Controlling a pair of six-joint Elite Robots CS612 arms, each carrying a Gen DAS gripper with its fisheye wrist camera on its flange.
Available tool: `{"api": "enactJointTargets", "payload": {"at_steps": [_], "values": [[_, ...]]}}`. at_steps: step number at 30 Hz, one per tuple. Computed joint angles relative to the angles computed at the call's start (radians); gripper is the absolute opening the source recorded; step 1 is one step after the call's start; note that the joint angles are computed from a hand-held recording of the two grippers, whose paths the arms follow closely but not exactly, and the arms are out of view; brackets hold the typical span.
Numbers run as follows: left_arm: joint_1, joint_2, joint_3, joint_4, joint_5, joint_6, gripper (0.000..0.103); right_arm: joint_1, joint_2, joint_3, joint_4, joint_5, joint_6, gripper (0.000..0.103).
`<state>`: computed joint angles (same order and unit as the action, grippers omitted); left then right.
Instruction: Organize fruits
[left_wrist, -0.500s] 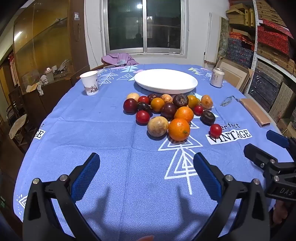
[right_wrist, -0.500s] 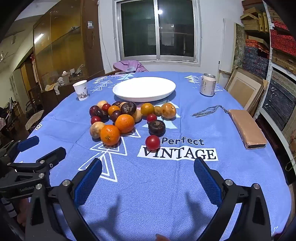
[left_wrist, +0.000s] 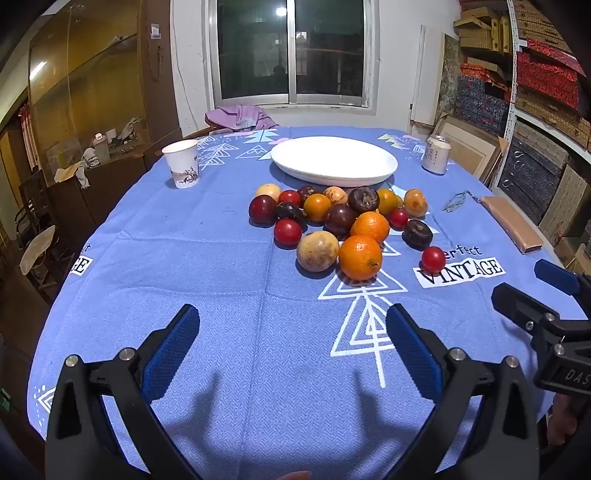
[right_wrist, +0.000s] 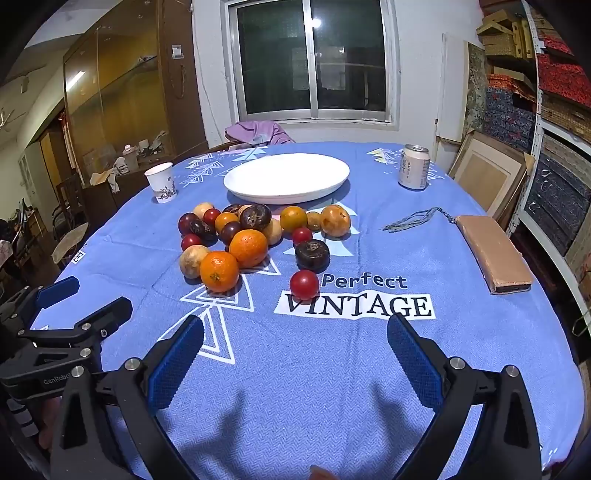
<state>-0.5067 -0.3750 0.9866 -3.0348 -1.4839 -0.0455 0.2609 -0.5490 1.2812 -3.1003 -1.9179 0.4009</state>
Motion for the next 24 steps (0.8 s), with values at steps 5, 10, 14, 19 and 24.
{"api": "enactJointTargets", "payload": {"at_steps": [5,10,14,19,24], "values": [[0.000,0.000,-0.001,0.004,-0.001,0.000,0.099,0.001,0.001,-0.002,0.001,0.000,-0.003,0.100],[0.000,-0.002,0.003,0.001,-0.001,0.001,0.099,0.002,0.002,-0.005,0.000,-0.002,-0.008,0.100],[0.000,-0.003,0.005,-0.002,-0.001,0.001,0.099,0.002,0.002,-0.003,-0.004,-0.001,-0.008,0.100],[-0.001,-0.010,0.017,-0.010,0.001,0.000,0.099,0.002,0.002,-0.002,-0.004,-0.001,-0.006,0.100],[0.001,-0.012,0.020,-0.007,0.000,-0.008,0.099,0.003,0.003,-0.004,-0.004,-0.002,-0.006,0.100]]}}
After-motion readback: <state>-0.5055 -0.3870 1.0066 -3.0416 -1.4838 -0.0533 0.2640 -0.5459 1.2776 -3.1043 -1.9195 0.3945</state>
